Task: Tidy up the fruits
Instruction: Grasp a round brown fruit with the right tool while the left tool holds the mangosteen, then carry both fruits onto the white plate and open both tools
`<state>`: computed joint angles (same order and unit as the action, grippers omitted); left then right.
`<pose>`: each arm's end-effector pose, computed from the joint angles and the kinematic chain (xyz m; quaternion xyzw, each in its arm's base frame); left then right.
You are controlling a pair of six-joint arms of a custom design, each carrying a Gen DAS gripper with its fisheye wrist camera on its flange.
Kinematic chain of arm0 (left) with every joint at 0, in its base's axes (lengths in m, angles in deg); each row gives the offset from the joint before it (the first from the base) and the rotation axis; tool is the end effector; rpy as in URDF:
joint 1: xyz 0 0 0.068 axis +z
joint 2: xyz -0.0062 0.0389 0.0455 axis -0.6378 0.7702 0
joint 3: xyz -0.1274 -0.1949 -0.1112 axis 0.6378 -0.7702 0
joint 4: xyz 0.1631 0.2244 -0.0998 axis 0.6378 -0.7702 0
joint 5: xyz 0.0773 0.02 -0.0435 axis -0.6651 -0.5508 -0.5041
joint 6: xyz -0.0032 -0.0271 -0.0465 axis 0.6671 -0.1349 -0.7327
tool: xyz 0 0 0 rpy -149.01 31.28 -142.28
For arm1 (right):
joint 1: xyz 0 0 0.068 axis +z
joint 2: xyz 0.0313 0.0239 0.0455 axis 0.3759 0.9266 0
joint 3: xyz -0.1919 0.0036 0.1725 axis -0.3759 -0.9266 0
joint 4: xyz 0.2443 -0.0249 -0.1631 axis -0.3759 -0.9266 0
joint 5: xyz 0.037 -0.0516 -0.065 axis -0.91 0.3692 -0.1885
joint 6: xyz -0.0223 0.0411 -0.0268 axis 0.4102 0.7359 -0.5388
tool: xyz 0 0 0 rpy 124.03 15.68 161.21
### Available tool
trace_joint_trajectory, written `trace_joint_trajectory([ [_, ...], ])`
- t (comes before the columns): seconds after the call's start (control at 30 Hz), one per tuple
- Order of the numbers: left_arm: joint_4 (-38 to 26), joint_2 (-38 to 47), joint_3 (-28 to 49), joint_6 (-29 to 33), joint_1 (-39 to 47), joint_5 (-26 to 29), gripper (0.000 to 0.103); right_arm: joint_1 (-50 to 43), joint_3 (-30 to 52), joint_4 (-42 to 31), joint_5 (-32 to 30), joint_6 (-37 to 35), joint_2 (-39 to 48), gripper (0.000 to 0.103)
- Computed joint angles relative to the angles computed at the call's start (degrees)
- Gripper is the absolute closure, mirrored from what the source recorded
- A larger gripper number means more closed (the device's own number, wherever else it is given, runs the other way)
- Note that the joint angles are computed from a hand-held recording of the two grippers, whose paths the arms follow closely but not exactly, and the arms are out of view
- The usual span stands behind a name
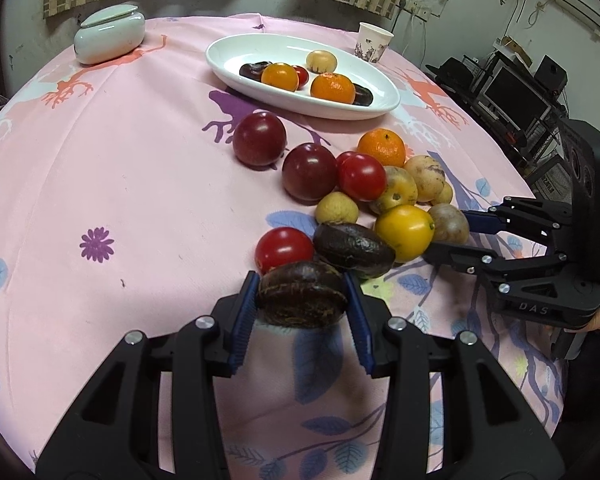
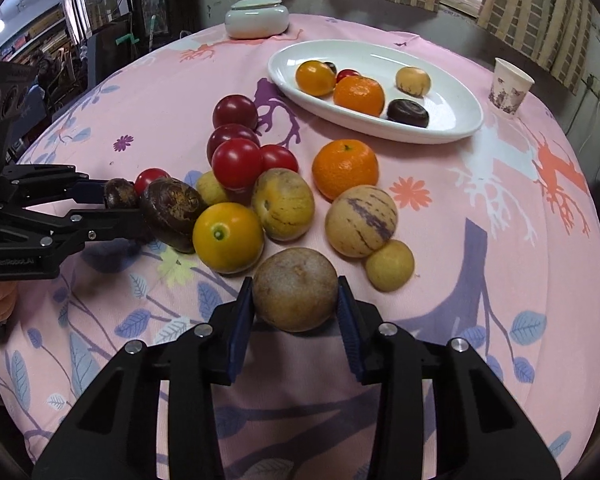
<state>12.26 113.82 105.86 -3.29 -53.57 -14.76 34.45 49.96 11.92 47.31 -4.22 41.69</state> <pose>0.3098 -0.0878 0.1369 0.1476 0.9335 -0.1807 0.2722 0.3054 0.0729 0.1406 -0.2078 0.9378 0.0846 0.2651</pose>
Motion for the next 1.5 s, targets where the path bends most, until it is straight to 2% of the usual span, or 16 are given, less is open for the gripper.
trace_joint_trajectory([
  [0.13,-1.1,-0.6,-0.3,-0.1,-0.4,-0.8,0.057,-1.4,-1.4,1.1,-1.9,0.8,-1.0,0.063],
  [0.37,1.8,-0.9,-1.6,-0.9,-1.2,-2.2,0.060,-2.0,-2.2,1.4,-4.3,0.4,-2.4,0.063],
  [0.57,0.0,-4.5,-1.6,-0.8,-1.1,-1.8,0.060,-2.3,-3.2,1.5,-5.1,0.8,-5.7,0.063],
  [0.83,-4.0,-5.5,5.8,1.1,1.2,-2.0,0.060,-4.7,-2.1,1.5,-4.4,2.7,-10.6,0.063],
  [0.97,-4.3,-0.9,13.2,1.7,1.3,-2.8,0.060,-5.1,1.8,1.5,-2.3,1.6,-10.9,0.063],
  [1.1,-3.2,7.8,23.1,0.1,0.4,-4.3,0.060,-5.1,8.5,4.4,-0.5,0.9,-5.0,0.063],
  [1.2,-3.6,16.3,32.4,-1.3,-0.6,-7.5,0.060,-5.3,14.8,6.4,0.4,2.1,2.8,0.063],
  [1.3,-6.7,25.5,42.9,-2.7,-0.8,-8.8,0.060,-5.6,22.0,6.8,0.7,3.2,11.4,0.063],
  [1.5,-13.2,41.7,62.3,-5.4,-1.0,-10.9,0.060,-6.0,40.6,2.4,2.7,6.9,30.5,0.063],
])
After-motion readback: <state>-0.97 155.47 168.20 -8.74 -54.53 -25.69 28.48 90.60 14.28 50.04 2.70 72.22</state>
